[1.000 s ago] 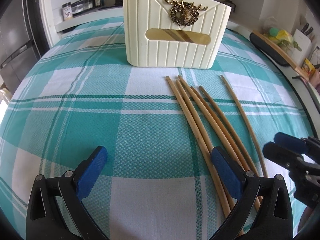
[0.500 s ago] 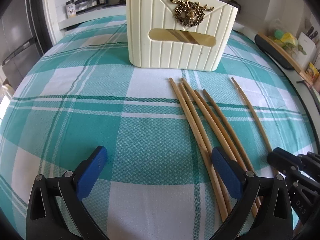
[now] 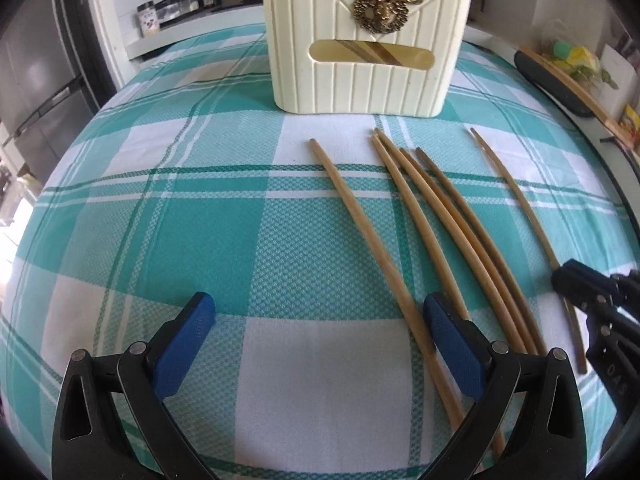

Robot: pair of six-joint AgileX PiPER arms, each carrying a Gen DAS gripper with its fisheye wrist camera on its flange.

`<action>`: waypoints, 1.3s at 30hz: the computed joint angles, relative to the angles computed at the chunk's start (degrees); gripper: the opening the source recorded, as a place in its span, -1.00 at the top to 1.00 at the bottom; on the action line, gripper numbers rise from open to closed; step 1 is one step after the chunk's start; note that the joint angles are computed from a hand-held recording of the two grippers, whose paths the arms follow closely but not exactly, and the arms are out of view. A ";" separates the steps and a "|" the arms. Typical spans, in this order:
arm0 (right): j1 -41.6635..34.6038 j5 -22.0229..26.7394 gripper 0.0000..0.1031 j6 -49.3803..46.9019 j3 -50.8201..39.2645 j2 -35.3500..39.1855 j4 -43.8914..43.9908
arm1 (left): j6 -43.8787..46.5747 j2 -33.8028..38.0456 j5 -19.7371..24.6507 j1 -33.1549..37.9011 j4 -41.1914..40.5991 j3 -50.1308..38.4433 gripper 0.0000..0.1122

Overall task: Organize utensils
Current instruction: 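Grasp another chopstick with the left tool while the right lifts its chopstick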

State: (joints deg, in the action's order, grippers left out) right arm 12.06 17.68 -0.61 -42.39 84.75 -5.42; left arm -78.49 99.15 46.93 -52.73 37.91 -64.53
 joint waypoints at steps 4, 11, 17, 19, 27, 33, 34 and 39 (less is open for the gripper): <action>-0.59 2.15 0.82 -2.44 0.57 -1.47 1.80 | 10.38 -3.29 -3.80 1.85 -4.99 3.04 -0.83; -2.88 7.39 0.82 -8.13 0.64 -3.56 5.49 | 19.15 -8.85 -6.29 5.08 -8.25 9.09 -0.83; -4.72 10.27 0.82 -11.50 0.45 -4.47 7.66 | 26.72 -12.14 -8.25 8.88 -11.60 12.69 -0.83; -5.51 11.68 0.73 -14.47 -0.20 -4.28 10.27 | 30.97 -13.04 -9.19 10.57 -13.73 13.59 -0.83; -11.30 23.49 0.15 -27.19 -8.07 0.70 20.70 | 50.69 -14.43 -9.04 17.85 -25.93 12.98 -0.82; -10.02 30.52 0.15 -24.13 -20.17 9.59 18.40 | 59.07 -8.34 -7.83 19.32 -31.07 5.11 -0.80; -9.24 30.58 0.15 -22.82 -22.29 11.36 17.30 | 59.33 -6.70 -7.11 19.15 -30.63 2.98 -0.73; -6.02 32.03 0.15 -18.32 -35.19 20.87 15.35 | 61.63 2.50 -1.97 19.53 -31.47 -9.37 -0.50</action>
State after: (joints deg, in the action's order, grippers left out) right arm 6.03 49.71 -18.94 -77.58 105.63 9.93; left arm -16.86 101.64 44.96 -33.20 6.44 -73.90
